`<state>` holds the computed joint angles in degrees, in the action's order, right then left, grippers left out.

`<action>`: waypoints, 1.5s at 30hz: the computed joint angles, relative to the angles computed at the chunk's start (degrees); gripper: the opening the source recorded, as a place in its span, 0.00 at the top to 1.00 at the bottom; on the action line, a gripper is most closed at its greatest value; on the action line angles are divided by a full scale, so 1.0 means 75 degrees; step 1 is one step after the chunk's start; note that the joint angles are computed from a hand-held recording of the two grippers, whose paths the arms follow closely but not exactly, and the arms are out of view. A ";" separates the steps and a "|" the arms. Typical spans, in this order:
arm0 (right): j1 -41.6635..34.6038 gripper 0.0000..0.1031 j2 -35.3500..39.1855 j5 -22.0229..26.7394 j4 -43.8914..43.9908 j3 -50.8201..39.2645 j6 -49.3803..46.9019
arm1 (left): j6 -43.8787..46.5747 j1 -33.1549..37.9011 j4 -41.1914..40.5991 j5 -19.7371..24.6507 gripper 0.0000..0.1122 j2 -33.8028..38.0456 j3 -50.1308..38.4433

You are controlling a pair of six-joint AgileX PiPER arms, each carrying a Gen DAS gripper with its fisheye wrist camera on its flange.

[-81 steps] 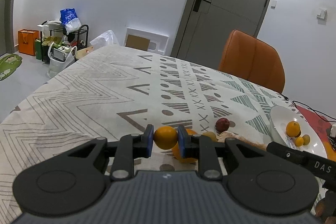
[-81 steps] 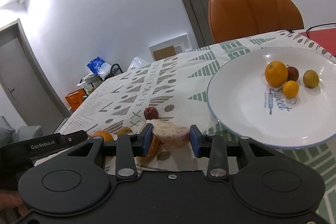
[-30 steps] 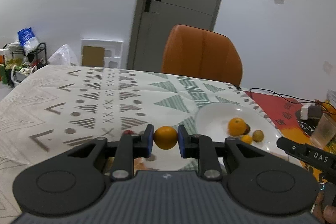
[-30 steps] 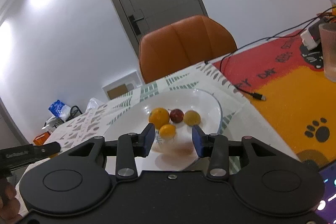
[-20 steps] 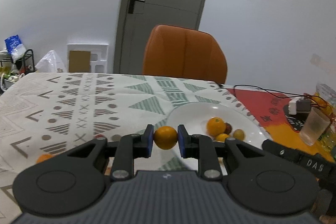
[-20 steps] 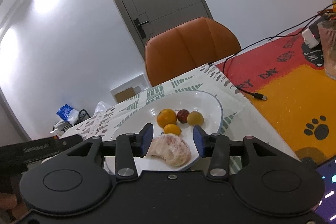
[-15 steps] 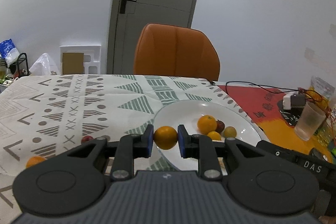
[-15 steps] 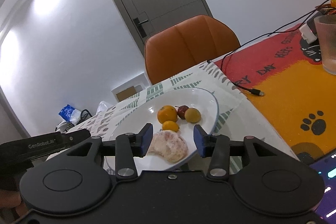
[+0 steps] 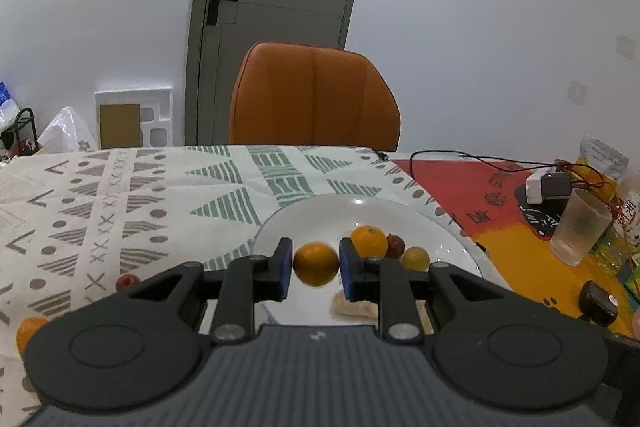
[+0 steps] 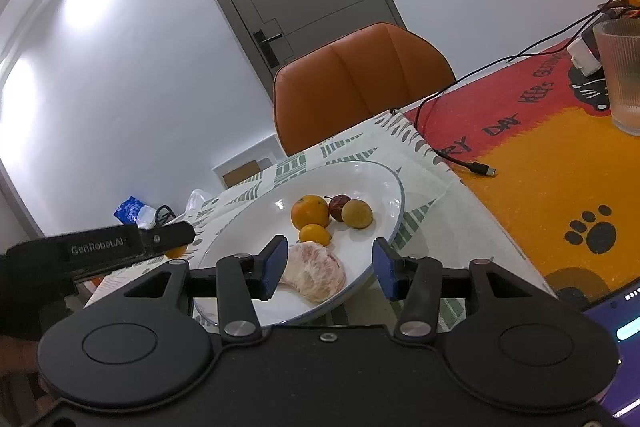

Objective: Organize fruits
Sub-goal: 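Carry the pomelo into the white plate with the right gripper while the left carries the mandarin there, then open both grippers over the plate and withdraw them toward the remaining fruit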

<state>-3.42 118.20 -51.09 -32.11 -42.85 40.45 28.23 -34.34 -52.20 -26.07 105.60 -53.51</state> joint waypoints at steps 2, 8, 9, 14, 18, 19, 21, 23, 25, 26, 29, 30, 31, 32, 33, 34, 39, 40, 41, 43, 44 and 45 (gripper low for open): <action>-0.0013 0.54 0.0014 0.0009 -0.0012 -0.0016 0.0015 | 0.0198 -0.0018 -0.0227 -0.0050 0.76 -0.0033 0.0022; 0.0050 0.53 0.0065 0.0002 -0.0062 -0.0050 0.0083 | 0.0211 0.0018 -0.0630 -0.0207 0.54 -0.0228 0.0408; 0.0065 0.52 0.0072 -0.0008 -0.0057 -0.0047 0.0087 | 0.0407 -0.0013 -0.0803 -0.0269 0.49 -0.0266 0.0465; 0.0197 0.45 -0.0003 -0.0006 0.0180 0.0053 -0.0105 | 0.0559 0.0006 -0.0858 -0.0421 0.41 -0.0558 0.0882; 0.0317 0.36 -0.0157 -0.0008 0.0291 0.0198 -0.0192 | 0.0421 0.0101 -0.0854 -0.0665 0.33 -0.0931 0.1278; 0.0360 0.32 -0.0205 0.0001 0.0343 0.0240 -0.0238 | 0.0426 0.0127 -0.0855 -0.0696 0.32 -0.1032 0.1372; 0.0470 0.25 -0.0299 0.0007 0.0504 0.0326 -0.0376 | 0.0535 0.0186 -0.0926 -0.0747 0.29 -0.1240 0.1565; 0.0574 0.19 -0.0381 0.0021 0.0581 0.0377 -0.0458 | 0.0702 0.0227 -0.1122 -0.0857 0.27 -0.1430 0.1738; 0.0716 0.11 -0.0475 0.0041 0.0677 0.0436 -0.0557 | 0.0705 0.0293 -0.1202 -0.0951 0.26 -0.1624 0.1929; 0.0788 0.06 -0.0515 0.0034 0.0769 0.0478 -0.0627 | 0.0738 0.0337 -0.1260 -0.0967 0.25 -0.1712 0.2008; 0.1026 0.00 -0.0577 -0.0039 0.0995 0.0553 -0.0802 | 0.0979 0.0503 -0.1536 -0.1018 0.23 -0.1976 0.2225; 0.1099 0.00 -0.0594 -0.0059 0.1037 0.0573 -0.0826 | 0.1045 0.0563 -0.1625 -0.1045 0.22 -0.2062 0.2302; 0.1184 0.00 -0.0601 -0.0056 0.1092 0.0573 -0.0864 | 0.1077 0.0618 -0.1683 -0.1062 0.22 -0.2138 0.2373; 0.1259 0.00 -0.0625 -0.0033 0.1142 0.0580 -0.0904 | 0.1098 0.0684 -0.1719 -0.1068 0.21 -0.2205 0.2434; 0.1331 0.00 -0.0635 0.0001 0.1184 0.0564 -0.0938 | 0.1113 0.0745 -0.1744 -0.1086 0.21 -0.2273 0.2502; 0.1411 0.00 -0.0646 0.0040 0.1239 0.0552 -0.0971 | 0.1134 0.0801 -0.1771 -0.1102 0.21 -0.2337 0.2564; 0.1730 0.00 -0.0689 0.0199 0.1320 0.0487 -0.0965 | 0.1110 0.1112 -0.1770 -0.1067 0.20 -0.2642 0.2848; 0.1796 0.00 -0.0706 0.0237 0.1349 0.0475 -0.0985 | 0.1091 0.1157 -0.1748 -0.1062 0.20 -0.2667 0.2881; 0.1857 0.00 -0.0711 0.0281 0.1365 0.0451 -0.0999 | 0.1056 0.1207 -0.1704 -0.1047 0.20 -0.2713 0.2934; 0.1972 0.00 -0.0725 0.0381 0.1363 0.0394 -0.0998 | 0.0814 0.1302 -0.1454 -0.1027 0.20 -0.2758 0.3057; 0.2041 0.00 -0.0735 0.0432 0.1394 0.0370 -0.1034 | 0.0730 0.1351 -0.1365 -0.1000 0.20 -0.2772 0.3097; 0.2104 0.00 -0.0739 0.0475 0.1446 0.0349 -0.1088 | 0.0699 0.1381 -0.1327 -0.0983 0.20 -0.2763 0.3117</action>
